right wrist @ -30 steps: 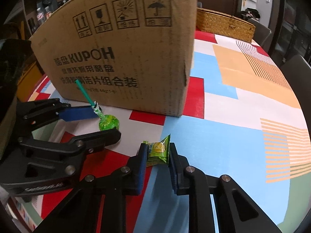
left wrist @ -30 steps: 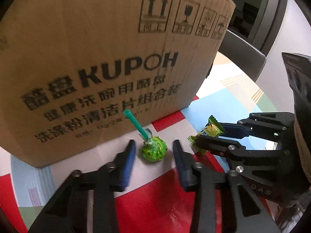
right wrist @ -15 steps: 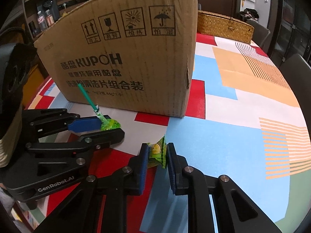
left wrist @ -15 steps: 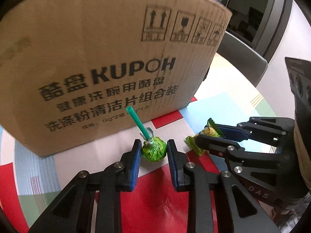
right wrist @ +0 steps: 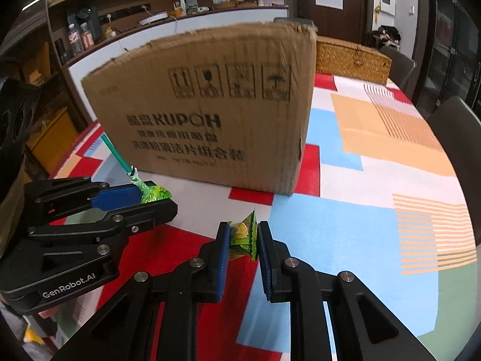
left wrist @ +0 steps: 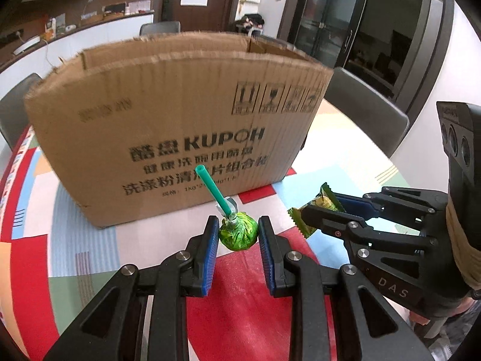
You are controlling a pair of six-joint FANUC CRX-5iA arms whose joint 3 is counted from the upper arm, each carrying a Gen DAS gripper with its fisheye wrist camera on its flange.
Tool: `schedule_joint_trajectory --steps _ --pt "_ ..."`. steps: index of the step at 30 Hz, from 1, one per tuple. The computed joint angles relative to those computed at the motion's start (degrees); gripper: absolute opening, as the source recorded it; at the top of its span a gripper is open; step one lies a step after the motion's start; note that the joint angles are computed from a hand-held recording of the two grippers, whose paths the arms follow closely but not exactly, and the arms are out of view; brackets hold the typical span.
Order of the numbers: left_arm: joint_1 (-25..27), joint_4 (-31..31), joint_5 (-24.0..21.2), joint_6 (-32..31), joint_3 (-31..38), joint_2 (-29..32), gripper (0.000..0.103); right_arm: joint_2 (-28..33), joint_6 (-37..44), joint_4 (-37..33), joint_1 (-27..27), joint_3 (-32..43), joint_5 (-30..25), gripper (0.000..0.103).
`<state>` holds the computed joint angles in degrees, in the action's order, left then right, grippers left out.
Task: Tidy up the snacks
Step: 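Lift both snacks over the box and open both tools to drop them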
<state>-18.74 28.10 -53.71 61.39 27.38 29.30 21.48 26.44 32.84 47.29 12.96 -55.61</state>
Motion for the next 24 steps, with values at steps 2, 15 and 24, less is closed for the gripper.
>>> schedule_joint_trajectory --steps 2,15,24 --pt "0.1 0.65 1.59 -0.64 -1.71 -1.55 0.027 -0.3 -0.84 1.46 0.44 -0.23 0.07 0.02" --pt "0.6 4.81 11.93 -6.36 -8.92 -9.56 0.027 -2.65 -6.59 11.96 2.35 -1.7 2.59 0.02" --pt "1.43 6.84 15.83 -8.51 -8.0 -10.26 0.027 -1.99 -7.6 17.43 1.8 0.26 4.2 0.02"
